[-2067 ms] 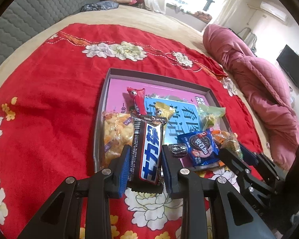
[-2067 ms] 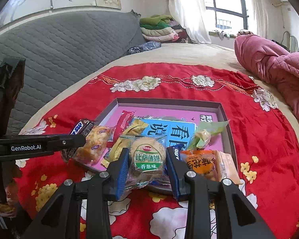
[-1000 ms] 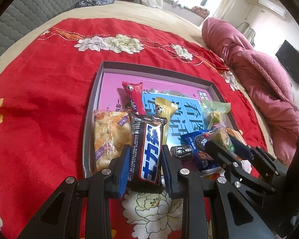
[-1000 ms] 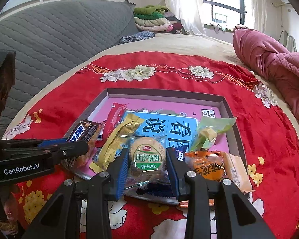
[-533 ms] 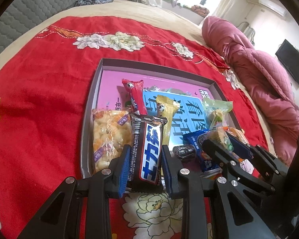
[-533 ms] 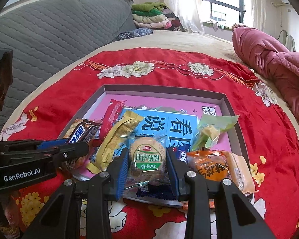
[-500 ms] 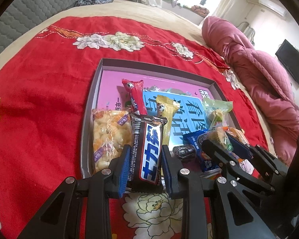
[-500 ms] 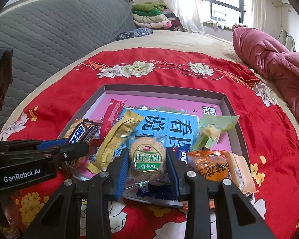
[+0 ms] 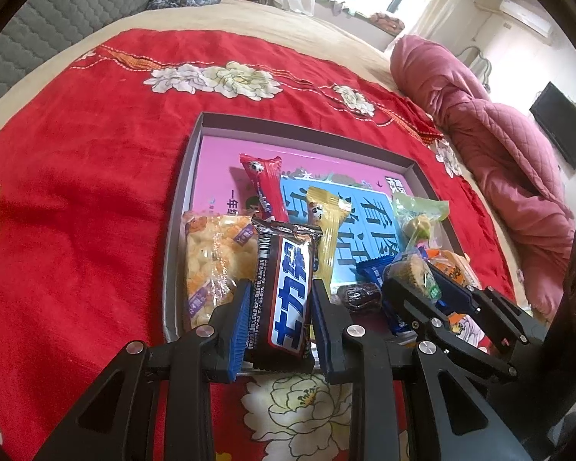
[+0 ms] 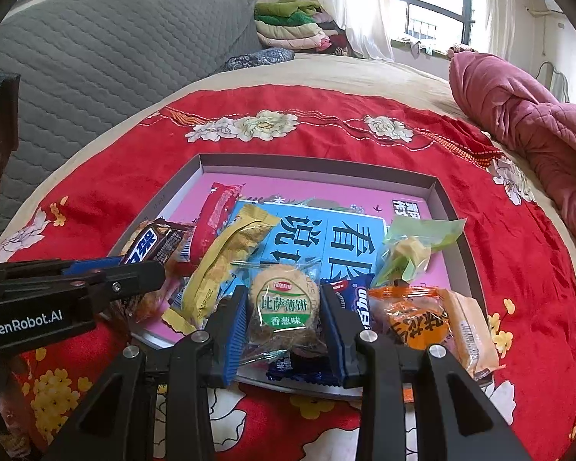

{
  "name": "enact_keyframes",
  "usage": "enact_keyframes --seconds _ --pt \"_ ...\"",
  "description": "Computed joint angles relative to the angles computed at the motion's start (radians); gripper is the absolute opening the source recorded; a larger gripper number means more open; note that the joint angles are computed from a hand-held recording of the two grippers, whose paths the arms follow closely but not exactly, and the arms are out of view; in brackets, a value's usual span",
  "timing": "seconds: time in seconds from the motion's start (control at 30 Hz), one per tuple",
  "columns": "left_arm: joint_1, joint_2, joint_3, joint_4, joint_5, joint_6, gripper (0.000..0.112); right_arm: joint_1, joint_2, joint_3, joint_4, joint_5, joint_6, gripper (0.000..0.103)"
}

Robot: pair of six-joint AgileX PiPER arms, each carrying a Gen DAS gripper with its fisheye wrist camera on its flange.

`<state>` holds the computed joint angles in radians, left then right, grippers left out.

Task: Organize snacks
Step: 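Open both grippers to drop the pastry and Snickers bar into the box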

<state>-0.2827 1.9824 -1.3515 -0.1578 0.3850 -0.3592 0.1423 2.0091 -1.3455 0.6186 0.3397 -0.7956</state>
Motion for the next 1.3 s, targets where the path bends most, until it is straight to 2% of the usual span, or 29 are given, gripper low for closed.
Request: enact_keyframes --seconds 0.5,0.8,0.9,1.2,1.3 --pt "0.002 -0.001 0.001 -0.007 -0.001 0.008 0.031 0.009 0.012 -0.01 -0.026 -0.001 0.032 0.038" --pt "0.008 -0.002 0.009 -0.048 -0.008 0.041 0.031 0.001 0.006 -0.001 0.02 -0.002 -0.011 0.047" --pt "0.012 -0.003 0.013 -0.079 -0.013 0.066 0.031 -0.004 -0.003 0.007 0.048 -0.002 -0.036 0.052" --pt "0.021 -0.005 0.019 -0.138 -0.018 0.117 0.033 -0.003 -0.013 0.019 0.049 -0.007 -0.04 0.053" --pt "0.013 -0.004 0.014 -0.103 -0.016 0.085 0.033 -0.003 -0.017 0.022 0.046 -0.009 -0.037 0.053"
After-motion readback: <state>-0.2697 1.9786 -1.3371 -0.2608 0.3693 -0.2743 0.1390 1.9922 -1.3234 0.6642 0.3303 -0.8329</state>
